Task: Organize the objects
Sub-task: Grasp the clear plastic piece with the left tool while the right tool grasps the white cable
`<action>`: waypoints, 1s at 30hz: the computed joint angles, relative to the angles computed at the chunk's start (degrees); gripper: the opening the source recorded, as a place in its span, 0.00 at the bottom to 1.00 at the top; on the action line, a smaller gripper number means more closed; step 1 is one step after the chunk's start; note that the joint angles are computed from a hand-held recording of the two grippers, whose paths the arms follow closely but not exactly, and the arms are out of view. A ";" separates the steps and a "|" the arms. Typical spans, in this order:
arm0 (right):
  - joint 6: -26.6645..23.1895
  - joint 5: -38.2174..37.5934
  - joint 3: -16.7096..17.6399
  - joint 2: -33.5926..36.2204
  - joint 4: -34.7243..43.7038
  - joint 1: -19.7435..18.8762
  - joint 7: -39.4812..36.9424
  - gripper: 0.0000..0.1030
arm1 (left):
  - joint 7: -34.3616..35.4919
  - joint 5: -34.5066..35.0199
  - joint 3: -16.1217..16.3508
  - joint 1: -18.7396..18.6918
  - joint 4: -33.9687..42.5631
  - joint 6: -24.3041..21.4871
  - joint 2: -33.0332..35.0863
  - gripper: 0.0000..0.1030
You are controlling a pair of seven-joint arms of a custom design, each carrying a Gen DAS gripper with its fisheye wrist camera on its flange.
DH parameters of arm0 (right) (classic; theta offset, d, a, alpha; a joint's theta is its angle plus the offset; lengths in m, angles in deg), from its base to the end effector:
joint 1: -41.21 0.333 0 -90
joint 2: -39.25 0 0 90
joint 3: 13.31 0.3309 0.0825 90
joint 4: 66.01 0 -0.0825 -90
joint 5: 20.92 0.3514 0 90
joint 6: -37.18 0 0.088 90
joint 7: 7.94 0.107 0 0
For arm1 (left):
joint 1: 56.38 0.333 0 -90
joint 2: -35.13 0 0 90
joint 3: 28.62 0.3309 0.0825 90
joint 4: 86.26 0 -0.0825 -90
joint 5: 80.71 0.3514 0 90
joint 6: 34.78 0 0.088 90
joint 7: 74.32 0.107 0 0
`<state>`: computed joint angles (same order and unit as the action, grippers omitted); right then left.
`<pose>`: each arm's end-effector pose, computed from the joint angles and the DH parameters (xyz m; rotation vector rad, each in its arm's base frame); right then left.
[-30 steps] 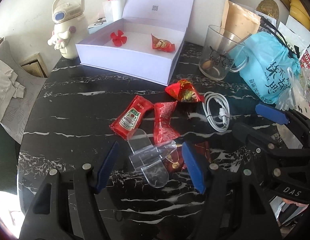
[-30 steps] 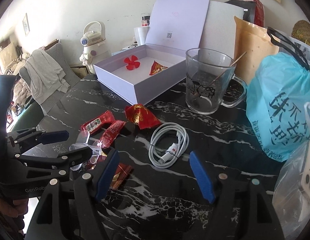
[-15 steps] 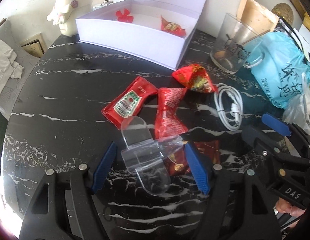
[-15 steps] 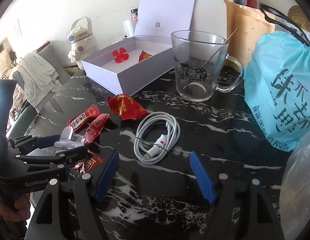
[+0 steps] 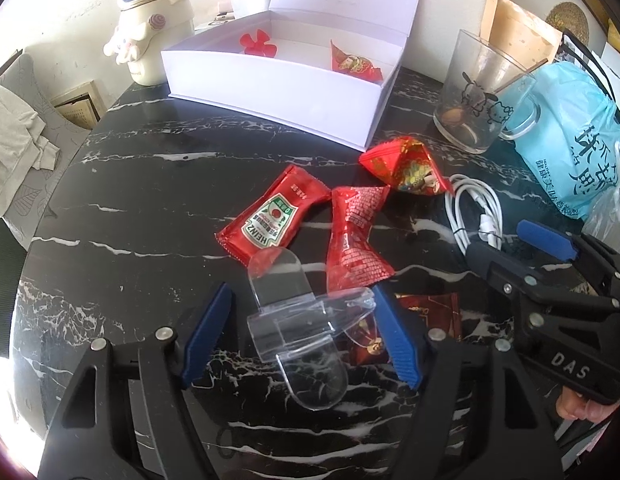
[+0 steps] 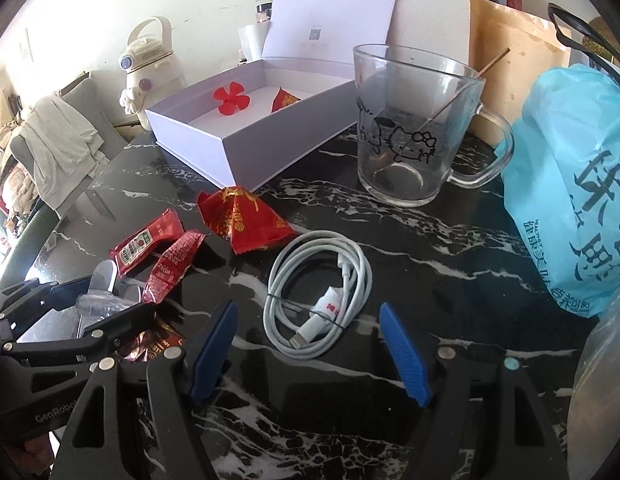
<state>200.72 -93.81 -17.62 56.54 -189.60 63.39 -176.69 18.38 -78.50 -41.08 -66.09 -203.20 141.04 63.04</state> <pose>0.5124 0.2211 0.3142 -1.5846 2.0822 -0.6585 0.5855 -0.2281 0.3071 -1.5253 2.3478 -0.7136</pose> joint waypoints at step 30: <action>0.86 0.47 -0.86 -0.05 -0.84 1.24 -0.68 0.51 | 6.78 -6.14 -5.50 6.88 -0.82 -0.32 -0.38 0.56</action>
